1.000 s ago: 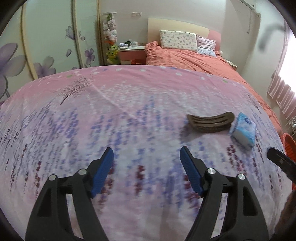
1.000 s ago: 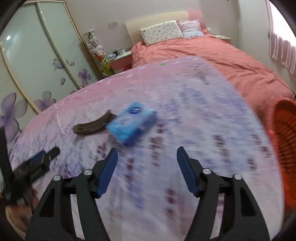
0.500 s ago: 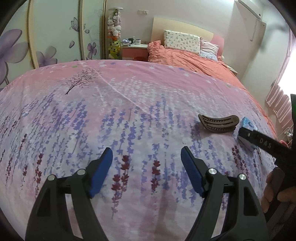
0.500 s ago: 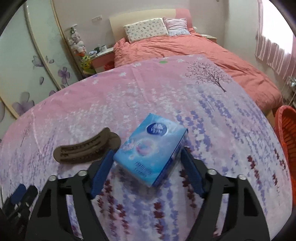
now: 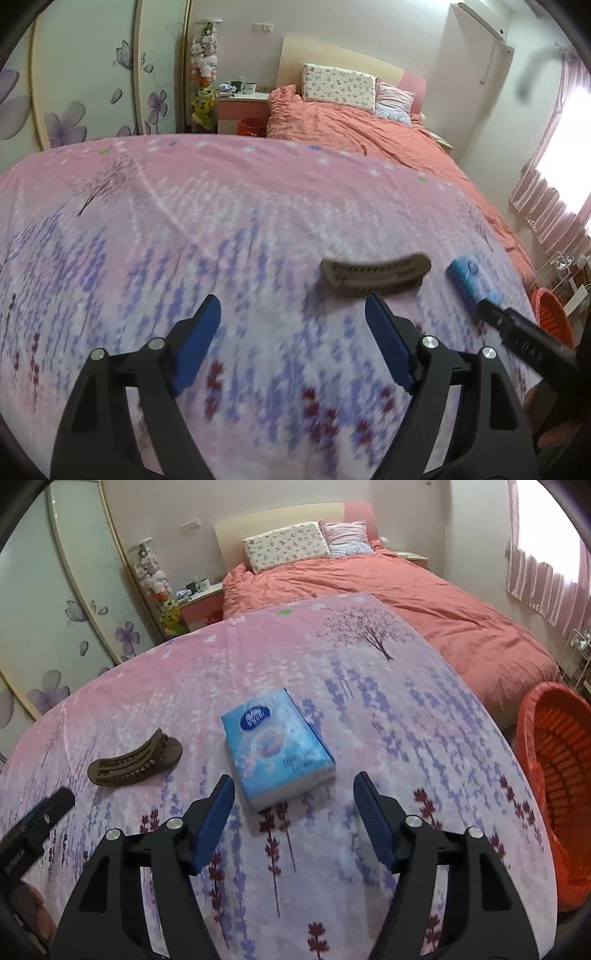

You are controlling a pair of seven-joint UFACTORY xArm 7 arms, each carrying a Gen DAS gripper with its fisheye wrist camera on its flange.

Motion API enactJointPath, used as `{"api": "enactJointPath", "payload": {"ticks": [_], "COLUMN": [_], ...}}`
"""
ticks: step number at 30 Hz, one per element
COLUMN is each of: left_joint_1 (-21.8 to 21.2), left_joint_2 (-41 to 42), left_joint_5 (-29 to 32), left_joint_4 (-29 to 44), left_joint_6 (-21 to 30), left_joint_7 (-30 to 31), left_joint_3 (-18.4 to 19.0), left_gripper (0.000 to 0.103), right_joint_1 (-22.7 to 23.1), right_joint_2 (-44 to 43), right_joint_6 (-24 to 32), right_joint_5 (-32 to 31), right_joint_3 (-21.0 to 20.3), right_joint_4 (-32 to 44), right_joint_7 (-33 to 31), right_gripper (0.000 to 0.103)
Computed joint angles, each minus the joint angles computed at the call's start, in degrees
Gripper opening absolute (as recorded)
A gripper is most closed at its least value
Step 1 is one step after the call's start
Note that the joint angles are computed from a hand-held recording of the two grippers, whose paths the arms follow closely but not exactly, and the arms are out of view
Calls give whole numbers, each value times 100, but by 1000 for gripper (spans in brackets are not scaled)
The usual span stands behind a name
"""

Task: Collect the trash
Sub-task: 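Move the right tool to the blue tissue pack on the bed, then grasp the brown hair clip with the left tool while the right tool grasps the tissue pack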

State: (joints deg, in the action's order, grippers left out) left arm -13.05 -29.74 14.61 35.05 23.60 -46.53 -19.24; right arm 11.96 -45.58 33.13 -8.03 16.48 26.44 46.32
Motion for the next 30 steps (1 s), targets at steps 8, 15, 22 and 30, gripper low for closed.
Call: {"api": "enactJointPath", "payload": {"ticks": [8, 15, 22, 30], "left_joint_1": [709, 184, -399, -309], "left_joint_2": [1005, 1658, 1085, 867], "left_joint_5": [1262, 1213, 294, -317], "left_joint_4": [1084, 1367, 563, 383], "left_joint_6": [383, 673, 26, -376], "left_joint_7": [-548, -129, 704, 686], "left_joint_3": [-366, 121, 545, 469], "left_gripper": [79, 75, 74, 78], "right_joint_1": [-119, -24, 56, -53], "right_joint_2": [264, 198, -21, 371], "right_joint_6": [-194, -242, -246, -320], "right_joint_5": [-68, -7, 172, 128], "right_joint_3": [5, -195, -318, -209], "right_joint_4": [131, 0, -158, 89], "right_joint_7": [-1, -241, -462, -608], "right_gripper": [68, 68, 68, 60]}}
